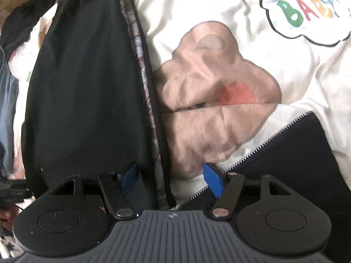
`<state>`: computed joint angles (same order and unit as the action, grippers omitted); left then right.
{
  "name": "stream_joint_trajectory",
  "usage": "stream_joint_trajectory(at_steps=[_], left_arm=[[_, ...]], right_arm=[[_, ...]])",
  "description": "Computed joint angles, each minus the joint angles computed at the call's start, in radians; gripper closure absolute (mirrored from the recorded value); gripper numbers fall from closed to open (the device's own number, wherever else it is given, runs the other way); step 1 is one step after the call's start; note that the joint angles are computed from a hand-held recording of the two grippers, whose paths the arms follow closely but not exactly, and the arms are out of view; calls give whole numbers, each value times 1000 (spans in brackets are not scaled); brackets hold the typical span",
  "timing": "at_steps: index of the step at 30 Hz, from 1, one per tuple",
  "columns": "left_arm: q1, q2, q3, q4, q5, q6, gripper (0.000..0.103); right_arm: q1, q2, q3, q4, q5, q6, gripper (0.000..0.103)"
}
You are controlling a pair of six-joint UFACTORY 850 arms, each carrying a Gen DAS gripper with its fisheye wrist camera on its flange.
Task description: Fold clothes
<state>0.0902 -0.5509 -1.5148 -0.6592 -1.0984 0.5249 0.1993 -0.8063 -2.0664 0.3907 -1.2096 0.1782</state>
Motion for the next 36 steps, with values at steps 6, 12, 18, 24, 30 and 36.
stream_joint_trajectory(at_steps=[6,12,18,24,30,36], left_arm=[[0,-1,4,-10,4,-12,70],[2,-7,2,-23,0,-15,70],[10,-1,23,-59,11,-3,69],[13,0,42,-117,24,-1,71],[-3,6,17,-60,8,9,95],[-2,22,-13,-47,-30,7,97]], right_arm=[[-49,8,34,129,11,-99,43],[-56,44,111,204,-17,-153,69],[-6,94,222,201,51,-136,61],[-13,112,258,215,46,-170,72],[46,82,205,223,63,-150,97],[48,140,263,265,95,-209,98]])
